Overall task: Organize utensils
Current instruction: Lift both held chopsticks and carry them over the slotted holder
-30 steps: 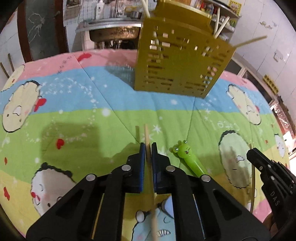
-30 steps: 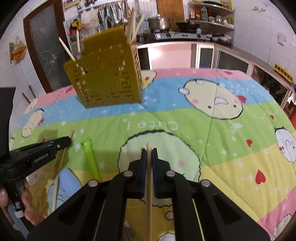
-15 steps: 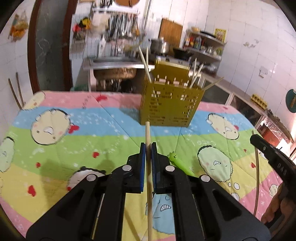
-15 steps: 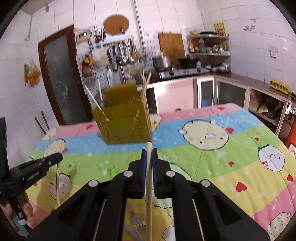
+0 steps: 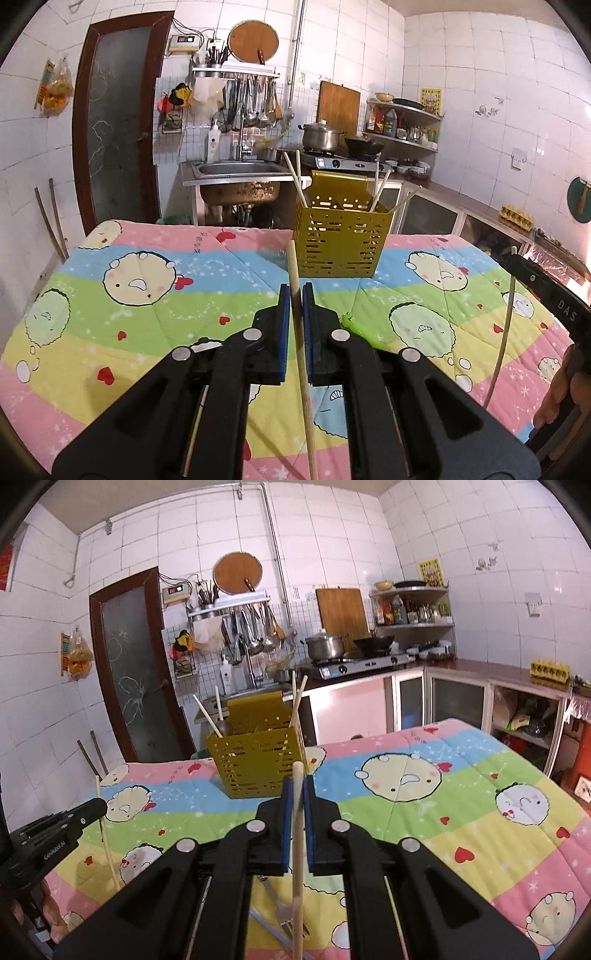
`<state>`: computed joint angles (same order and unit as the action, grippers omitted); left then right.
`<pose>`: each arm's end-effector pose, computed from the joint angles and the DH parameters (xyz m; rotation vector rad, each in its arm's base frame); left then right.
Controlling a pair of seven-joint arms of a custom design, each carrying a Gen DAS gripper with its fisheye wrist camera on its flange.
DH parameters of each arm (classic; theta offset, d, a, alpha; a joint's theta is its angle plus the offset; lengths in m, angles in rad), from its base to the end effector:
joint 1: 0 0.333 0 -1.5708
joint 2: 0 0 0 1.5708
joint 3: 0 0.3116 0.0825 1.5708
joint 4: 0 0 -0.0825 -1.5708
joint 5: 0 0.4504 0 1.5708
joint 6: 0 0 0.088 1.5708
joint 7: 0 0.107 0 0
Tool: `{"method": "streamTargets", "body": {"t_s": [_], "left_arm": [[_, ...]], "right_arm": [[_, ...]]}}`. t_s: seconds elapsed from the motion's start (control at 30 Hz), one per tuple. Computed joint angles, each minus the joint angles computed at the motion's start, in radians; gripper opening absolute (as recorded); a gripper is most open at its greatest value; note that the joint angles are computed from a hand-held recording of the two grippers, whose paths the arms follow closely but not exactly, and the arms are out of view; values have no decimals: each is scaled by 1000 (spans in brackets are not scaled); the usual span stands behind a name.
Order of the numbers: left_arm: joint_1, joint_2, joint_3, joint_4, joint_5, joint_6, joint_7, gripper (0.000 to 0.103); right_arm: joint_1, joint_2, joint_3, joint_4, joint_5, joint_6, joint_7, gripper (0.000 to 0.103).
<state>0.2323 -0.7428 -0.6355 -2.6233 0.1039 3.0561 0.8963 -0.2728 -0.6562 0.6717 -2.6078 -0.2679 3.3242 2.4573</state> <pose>0.4213 -0.2131 0.5297 -1.6027 1.5040 -1.0409 0.4220 0.2382 0.5221 -1.3723 1.3966 -0.7634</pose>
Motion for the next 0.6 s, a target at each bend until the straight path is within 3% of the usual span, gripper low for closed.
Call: {"method": "streamTargets", "body": {"t_s": [0.23,0.43,0.6], "left_arm": [[2,-64,-14,-36,-5,9,-18,5],[3,-94,-31,-55,-20,27,-27,5],[-21,-84,-5,-50,-35,33,-5,5]], "right_arm": [[-24,-115,47,-66,40,71,-3,6],[29,-115,2,-88,55,86,-65,6],[59,-92,-40,-82,77,95,-102,6]]}}
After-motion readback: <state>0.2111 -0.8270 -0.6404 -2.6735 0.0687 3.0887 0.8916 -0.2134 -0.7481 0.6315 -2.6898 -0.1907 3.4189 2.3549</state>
